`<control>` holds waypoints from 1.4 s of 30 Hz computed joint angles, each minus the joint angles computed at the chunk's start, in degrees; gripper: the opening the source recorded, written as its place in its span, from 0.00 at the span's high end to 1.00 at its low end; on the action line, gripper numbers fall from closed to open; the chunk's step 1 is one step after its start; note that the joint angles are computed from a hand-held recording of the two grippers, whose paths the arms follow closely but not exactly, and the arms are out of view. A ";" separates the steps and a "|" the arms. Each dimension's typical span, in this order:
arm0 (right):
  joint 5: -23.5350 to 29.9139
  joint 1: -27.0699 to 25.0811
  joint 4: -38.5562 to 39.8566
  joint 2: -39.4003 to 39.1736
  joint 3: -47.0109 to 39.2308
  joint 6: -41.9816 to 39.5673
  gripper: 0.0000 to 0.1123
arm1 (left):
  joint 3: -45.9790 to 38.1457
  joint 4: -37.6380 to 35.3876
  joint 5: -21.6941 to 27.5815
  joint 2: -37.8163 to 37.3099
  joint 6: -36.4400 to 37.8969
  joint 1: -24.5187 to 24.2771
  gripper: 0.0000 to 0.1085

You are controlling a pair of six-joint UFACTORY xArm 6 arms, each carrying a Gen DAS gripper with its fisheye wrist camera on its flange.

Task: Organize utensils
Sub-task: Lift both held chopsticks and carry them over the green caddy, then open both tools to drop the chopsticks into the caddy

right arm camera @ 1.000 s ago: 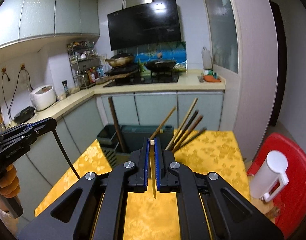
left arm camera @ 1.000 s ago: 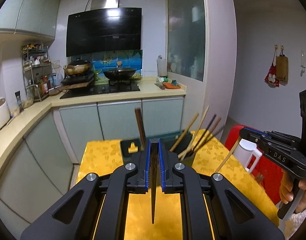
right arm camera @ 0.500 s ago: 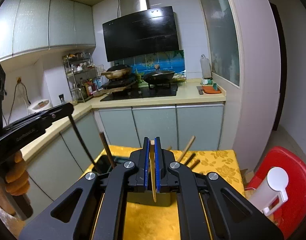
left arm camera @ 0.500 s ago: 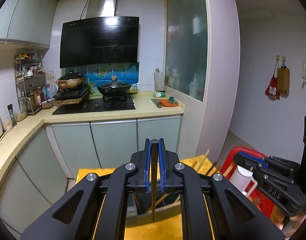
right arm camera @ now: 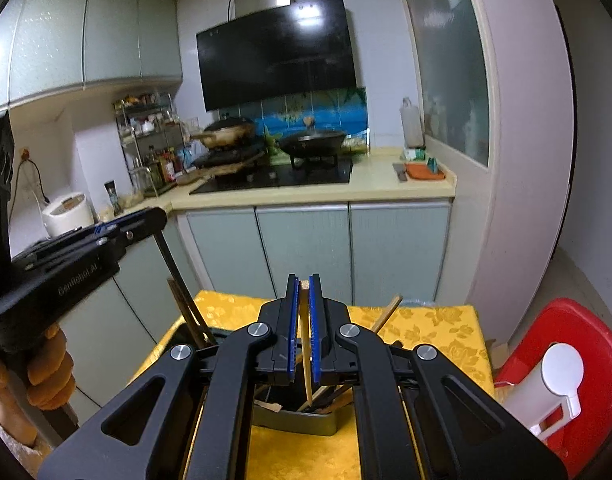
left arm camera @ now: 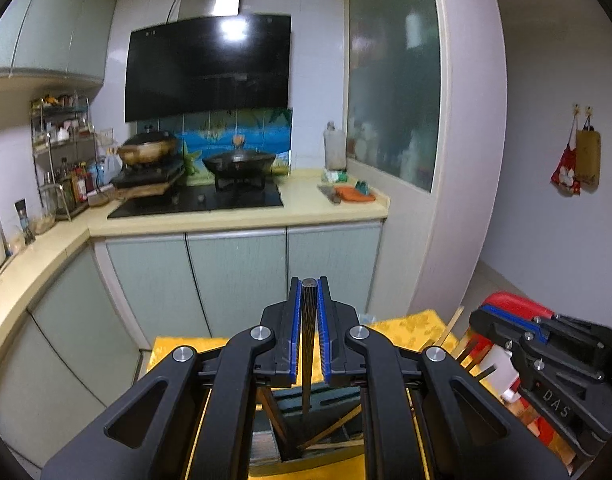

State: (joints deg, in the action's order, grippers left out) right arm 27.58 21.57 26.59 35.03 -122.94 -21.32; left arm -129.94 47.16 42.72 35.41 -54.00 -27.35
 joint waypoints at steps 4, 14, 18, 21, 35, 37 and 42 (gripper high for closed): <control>2.59 0.09 -2.57 3.33 -4.00 2.12 0.95 | 5.04 0.07 -1.54 -1.63 -1.40 0.46 0.93; 5.01 0.54 -5.70 5.83 -5.74 4.87 0.95 | 10.08 -1.31 -2.61 -2.57 -2.26 1.02 0.93; 6.20 0.50 -6.59 7.05 -7.19 5.83 0.95 | 12.08 -0.15 -2.89 -3.35 -3.54 0.85 0.93; 6.19 0.55 -7.02 7.13 -7.03 6.45 0.95 | 11.71 -1.04 -2.65 -2.88 -2.81 0.82 0.92; 2.92 0.07 -3.39 1.70 0.51 5.93 0.64 | 19.51 7.03 -3.32 -9.74 -10.75 0.02 0.29; 1.68 0.17 -2.89 0.05 2.84 5.21 0.63 | 21.12 8.16 -3.19 -11.08 -12.16 -0.22 0.26; -1.26 0.39 -0.93 -4.34 9.42 3.04 0.53 | 25.88 11.73 -1.99 -14.31 -16.44 -1.22 0.20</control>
State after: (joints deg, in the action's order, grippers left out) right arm 26.32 21.96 25.66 30.69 -113.53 -18.28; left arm -104.06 58.89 40.73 21.10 -70.43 -28.58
